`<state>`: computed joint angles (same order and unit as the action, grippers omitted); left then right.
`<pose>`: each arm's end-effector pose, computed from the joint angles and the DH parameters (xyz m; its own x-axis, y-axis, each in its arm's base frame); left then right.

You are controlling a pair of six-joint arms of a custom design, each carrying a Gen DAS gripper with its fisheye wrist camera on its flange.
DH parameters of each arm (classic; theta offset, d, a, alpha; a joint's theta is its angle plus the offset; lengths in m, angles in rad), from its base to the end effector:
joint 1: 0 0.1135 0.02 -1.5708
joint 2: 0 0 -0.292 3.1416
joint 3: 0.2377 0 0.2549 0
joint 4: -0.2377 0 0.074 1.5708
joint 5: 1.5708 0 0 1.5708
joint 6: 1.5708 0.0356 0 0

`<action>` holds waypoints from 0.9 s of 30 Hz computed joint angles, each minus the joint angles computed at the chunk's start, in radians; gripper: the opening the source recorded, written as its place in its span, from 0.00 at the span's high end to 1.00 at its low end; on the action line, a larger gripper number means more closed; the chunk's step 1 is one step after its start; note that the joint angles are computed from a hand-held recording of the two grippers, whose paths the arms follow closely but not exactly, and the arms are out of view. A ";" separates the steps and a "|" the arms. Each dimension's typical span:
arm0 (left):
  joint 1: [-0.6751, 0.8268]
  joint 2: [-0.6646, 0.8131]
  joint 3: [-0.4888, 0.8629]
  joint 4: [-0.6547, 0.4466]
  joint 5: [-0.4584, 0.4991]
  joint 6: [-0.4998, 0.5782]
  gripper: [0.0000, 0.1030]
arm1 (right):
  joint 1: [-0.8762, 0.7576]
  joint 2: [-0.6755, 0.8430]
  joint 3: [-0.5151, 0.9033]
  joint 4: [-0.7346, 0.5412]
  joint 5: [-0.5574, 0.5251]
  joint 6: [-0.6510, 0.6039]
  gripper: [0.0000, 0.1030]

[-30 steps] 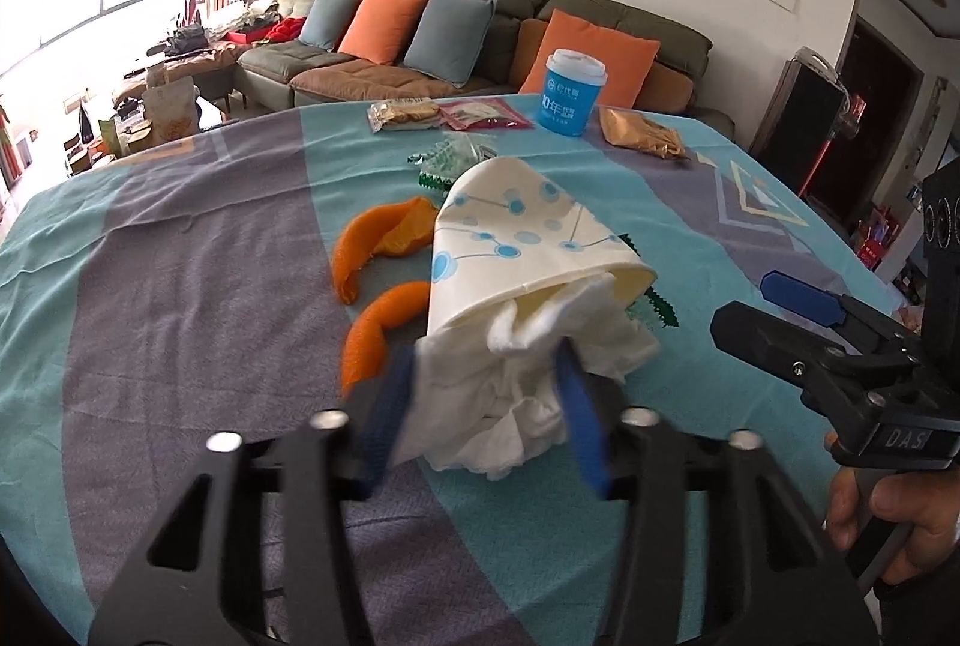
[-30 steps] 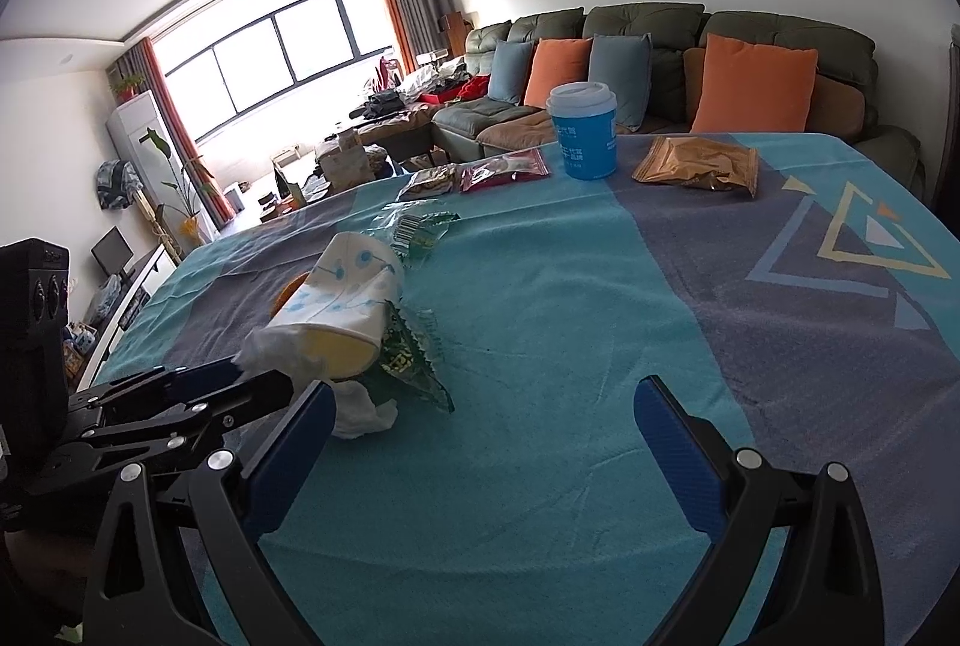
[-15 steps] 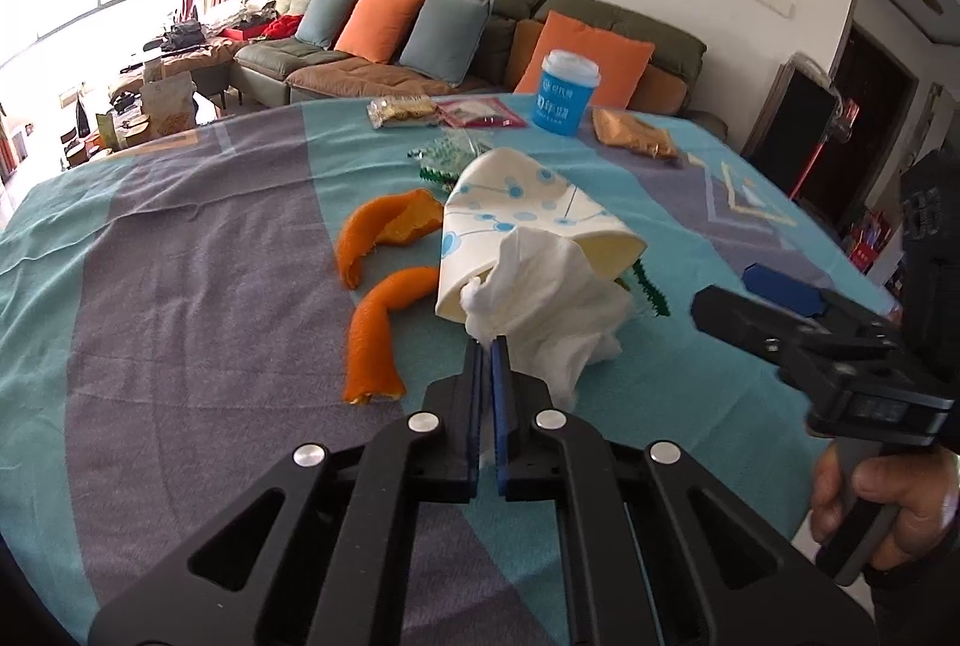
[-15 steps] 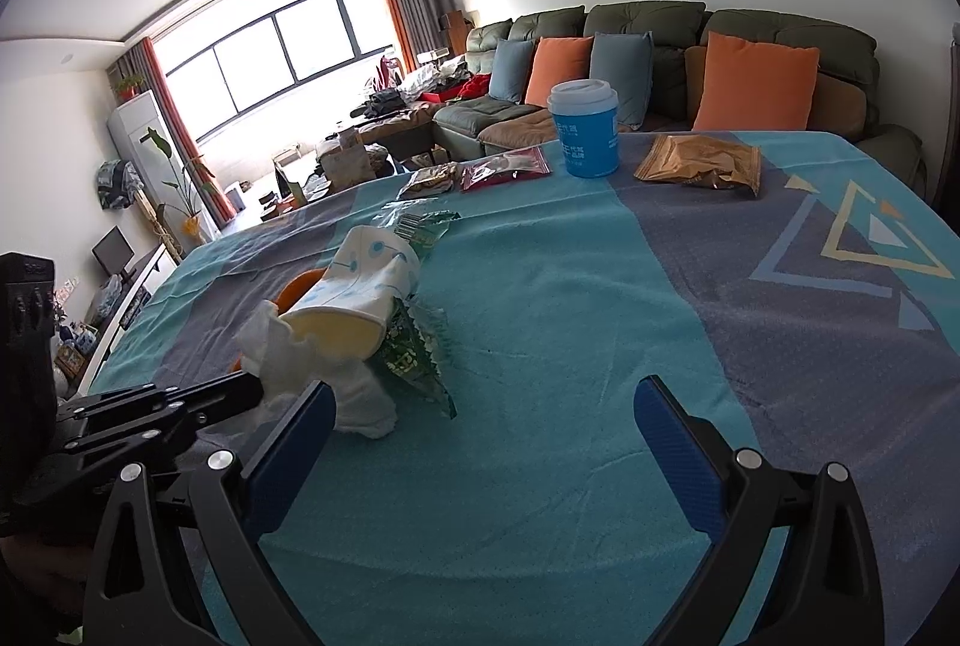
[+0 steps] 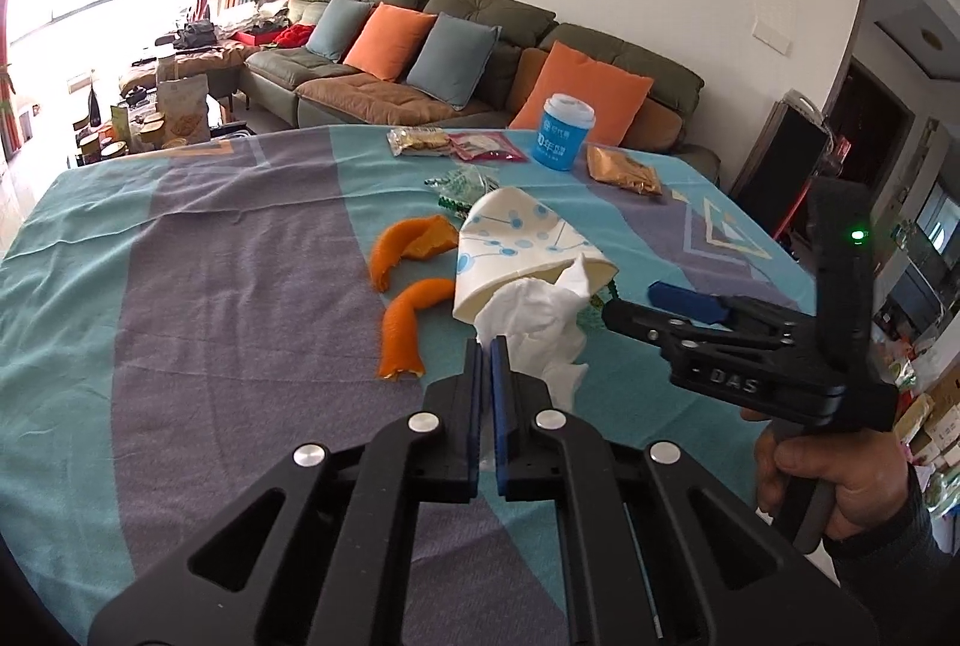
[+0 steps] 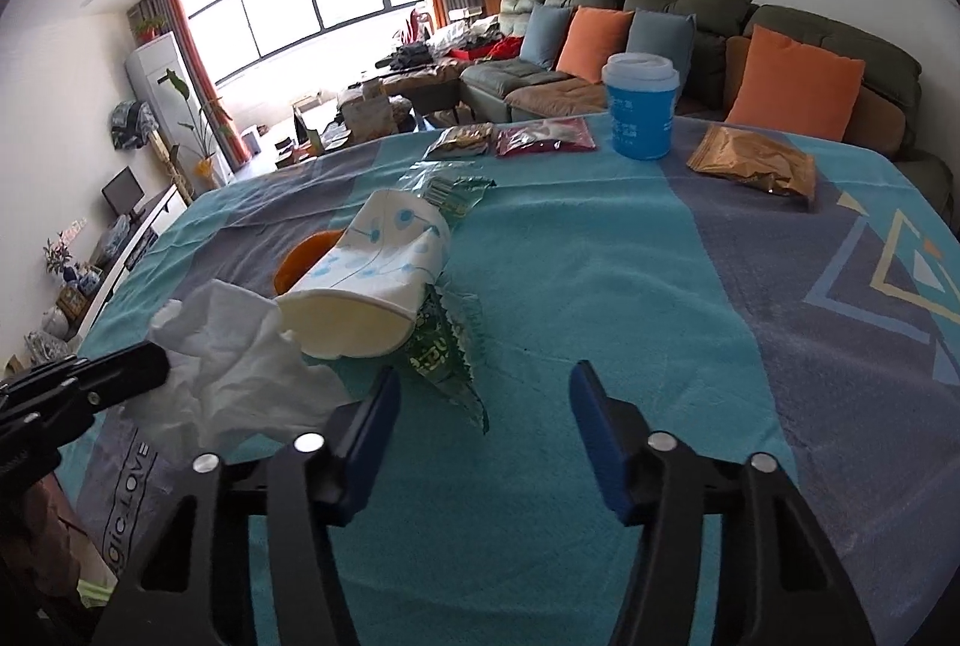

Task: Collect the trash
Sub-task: 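Grasp the white tissue with the left tool while the right tool grasps the clear snack bag, then carry the tissue and snack bag over the teal bin and open both tools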

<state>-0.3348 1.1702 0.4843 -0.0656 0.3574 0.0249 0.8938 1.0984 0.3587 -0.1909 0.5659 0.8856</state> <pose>0.1983 -0.0822 0.1986 -0.6309 0.2442 -0.7364 0.5651 0.7950 -0.2206 0.1231 0.1227 0.1674 -0.6720 0.2072 -0.7110 0.0996 0.9766 0.1904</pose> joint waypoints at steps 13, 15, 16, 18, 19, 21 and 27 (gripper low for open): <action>0.072 -0.084 -0.007 -0.059 0.048 0.011 0.97 | -0.003 -0.004 -0.005 -0.001 -0.059 0.026 0.96; 0.078 -0.094 -0.005 -0.063 0.052 0.013 0.97 | 0.029 -0.019 0.001 -0.045 -0.022 0.063 0.97; 0.084 -0.103 -0.005 -0.069 0.057 0.014 0.97 | 0.038 -0.030 0.002 -0.062 -0.010 0.075 0.97; 0.091 -0.117 -0.003 -0.077 0.063 0.014 0.97 | 0.067 -0.062 0.006 -0.112 0.021 0.114 0.97; 0.099 -0.129 -0.004 -0.084 0.068 0.016 0.97 | 0.070 -0.077 0.006 -0.129 0.032 0.121 0.97; 0.112 -0.148 -0.003 -0.099 0.078 0.020 0.97 | 0.102 -0.101 0.017 -0.188 0.070 0.165 0.97; 0.165 -0.233 0.000 -0.164 0.118 0.034 0.97 | 0.181 -0.150 0.050 -0.338 0.166 0.276 0.97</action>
<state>-0.1700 0.9374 0.4845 -0.2299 0.4757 0.0587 1.0753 0.9479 0.4085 -0.5289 0.7315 1.1613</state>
